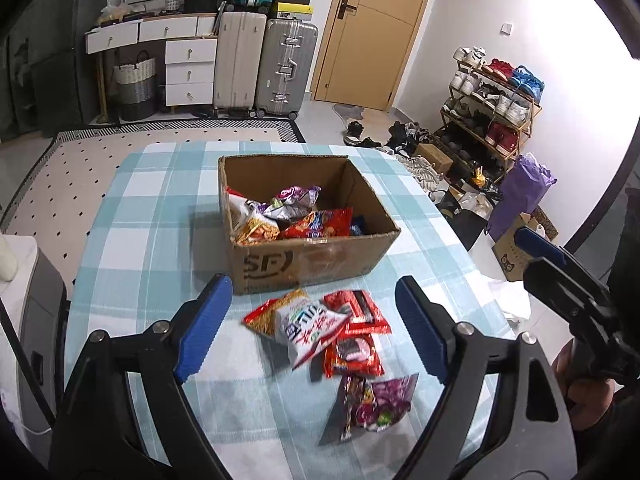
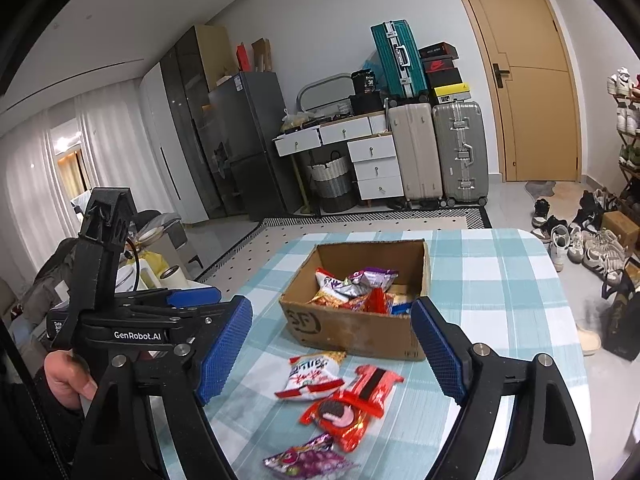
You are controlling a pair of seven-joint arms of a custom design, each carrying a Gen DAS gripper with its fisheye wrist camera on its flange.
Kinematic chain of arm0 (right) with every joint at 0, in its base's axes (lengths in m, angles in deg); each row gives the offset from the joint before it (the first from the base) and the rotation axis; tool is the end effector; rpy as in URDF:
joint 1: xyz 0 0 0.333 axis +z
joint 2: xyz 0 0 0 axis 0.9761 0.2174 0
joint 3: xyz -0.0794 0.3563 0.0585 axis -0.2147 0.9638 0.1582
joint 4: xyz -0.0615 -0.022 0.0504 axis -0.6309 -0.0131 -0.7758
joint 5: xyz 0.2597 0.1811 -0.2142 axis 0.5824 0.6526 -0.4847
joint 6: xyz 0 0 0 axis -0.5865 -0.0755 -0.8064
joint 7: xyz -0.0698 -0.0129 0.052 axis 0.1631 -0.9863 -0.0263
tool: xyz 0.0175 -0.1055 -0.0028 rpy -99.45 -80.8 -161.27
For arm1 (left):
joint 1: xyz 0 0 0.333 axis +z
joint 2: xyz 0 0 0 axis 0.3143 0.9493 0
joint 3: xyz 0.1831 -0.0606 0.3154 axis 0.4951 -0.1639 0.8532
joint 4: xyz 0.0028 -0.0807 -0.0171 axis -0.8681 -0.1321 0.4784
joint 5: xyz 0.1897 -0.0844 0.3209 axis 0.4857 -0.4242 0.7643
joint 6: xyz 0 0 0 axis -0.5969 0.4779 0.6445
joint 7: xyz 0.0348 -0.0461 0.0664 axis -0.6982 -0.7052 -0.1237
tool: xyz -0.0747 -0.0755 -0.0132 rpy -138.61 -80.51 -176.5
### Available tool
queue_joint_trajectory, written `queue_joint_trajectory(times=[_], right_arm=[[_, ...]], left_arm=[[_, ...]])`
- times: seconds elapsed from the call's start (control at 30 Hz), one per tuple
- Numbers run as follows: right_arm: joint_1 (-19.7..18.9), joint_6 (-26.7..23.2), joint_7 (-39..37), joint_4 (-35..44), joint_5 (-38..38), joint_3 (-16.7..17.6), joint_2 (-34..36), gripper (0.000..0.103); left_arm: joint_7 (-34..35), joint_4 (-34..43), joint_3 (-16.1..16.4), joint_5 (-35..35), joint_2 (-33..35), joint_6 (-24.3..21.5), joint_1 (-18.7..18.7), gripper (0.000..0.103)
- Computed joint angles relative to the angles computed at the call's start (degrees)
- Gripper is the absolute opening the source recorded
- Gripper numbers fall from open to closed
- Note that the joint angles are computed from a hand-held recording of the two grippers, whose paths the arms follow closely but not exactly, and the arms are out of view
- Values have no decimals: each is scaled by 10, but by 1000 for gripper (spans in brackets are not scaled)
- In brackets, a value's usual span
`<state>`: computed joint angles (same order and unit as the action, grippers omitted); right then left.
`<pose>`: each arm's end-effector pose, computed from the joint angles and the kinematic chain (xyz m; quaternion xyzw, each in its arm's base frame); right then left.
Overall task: Organize snacks
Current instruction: 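Withdraw both grippers from the box back toward the remaining snacks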
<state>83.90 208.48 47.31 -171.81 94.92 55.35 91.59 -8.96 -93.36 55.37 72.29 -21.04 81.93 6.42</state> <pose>0.6338 0.0839 0.5162 -0.7041 0.4519 -0.1413 0.5292 0.5868 -0.2714 0.5507 -0.6627 0.6323 -0.3467 0.2020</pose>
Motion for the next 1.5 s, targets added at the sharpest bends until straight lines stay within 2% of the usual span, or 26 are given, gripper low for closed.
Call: queue_joint_trajectory(times=[0.23, 0.47, 0.53, 0.73, 0.83, 1.03, 1.5], right_arm=[[8, 2, -53, -69, 44, -7, -50, 93], [19, 3, -84, -121, 57, -19, -84, 95], [21, 0, -84, -133, 56, -22, -89, 96], [29, 0, -89, -161, 60, -22, -95, 96], [33, 1, -89, -166, 59, -21, -90, 96], [36, -2, -87, -174, 57, -19, -74, 97], [28, -18, -24, -149, 3, -7, 3, 97]], left_arm=[[-64, -54, 7, 50, -36, 12, -12, 87], [-144, -95, 7, 119, -59, 22, -16, 93], [-171, -103, 7, 144, -63, 24, -17, 98], [-248, -127, 9, 209, -68, 21, -15, 99], [-294, -133, 11, 261, -67, 20, -14, 100], [-351, -142, 10, 321, -62, 15, -13, 101], [-387, -138, 23, 348, -15, 43, -14, 101]])
